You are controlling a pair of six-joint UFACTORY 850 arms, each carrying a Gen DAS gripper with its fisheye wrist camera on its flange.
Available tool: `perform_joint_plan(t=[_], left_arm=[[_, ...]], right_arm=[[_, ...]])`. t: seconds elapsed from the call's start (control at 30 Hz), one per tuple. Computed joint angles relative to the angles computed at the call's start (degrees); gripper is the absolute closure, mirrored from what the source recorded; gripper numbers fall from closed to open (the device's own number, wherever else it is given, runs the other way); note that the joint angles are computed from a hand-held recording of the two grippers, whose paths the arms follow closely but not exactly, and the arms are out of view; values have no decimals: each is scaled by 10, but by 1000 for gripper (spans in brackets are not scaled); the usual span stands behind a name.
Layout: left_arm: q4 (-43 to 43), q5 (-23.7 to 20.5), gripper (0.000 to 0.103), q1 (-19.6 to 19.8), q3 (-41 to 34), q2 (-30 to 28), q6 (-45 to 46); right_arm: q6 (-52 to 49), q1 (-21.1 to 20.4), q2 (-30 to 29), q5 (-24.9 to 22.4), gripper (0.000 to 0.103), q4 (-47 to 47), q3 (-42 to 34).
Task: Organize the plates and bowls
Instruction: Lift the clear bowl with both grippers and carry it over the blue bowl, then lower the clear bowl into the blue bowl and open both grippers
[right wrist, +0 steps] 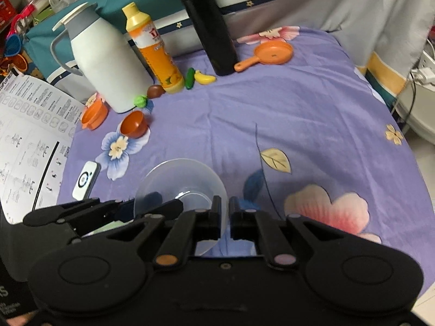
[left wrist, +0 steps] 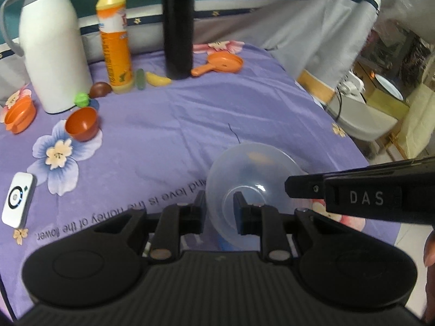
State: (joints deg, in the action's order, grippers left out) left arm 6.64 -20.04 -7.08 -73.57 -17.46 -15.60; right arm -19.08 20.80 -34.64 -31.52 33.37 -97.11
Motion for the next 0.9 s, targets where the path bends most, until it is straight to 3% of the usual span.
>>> perform_joint_plan(t=[0.33, 0.9], left_arm=[[23, -11, 83, -22, 12, -3, -25], [47, -17, 75, -32, 6, -18, -27]], right_arm=[[-12, -10, 25, -2, 96, -5, 49], [4, -12, 9, -8, 95, -19, 43]])
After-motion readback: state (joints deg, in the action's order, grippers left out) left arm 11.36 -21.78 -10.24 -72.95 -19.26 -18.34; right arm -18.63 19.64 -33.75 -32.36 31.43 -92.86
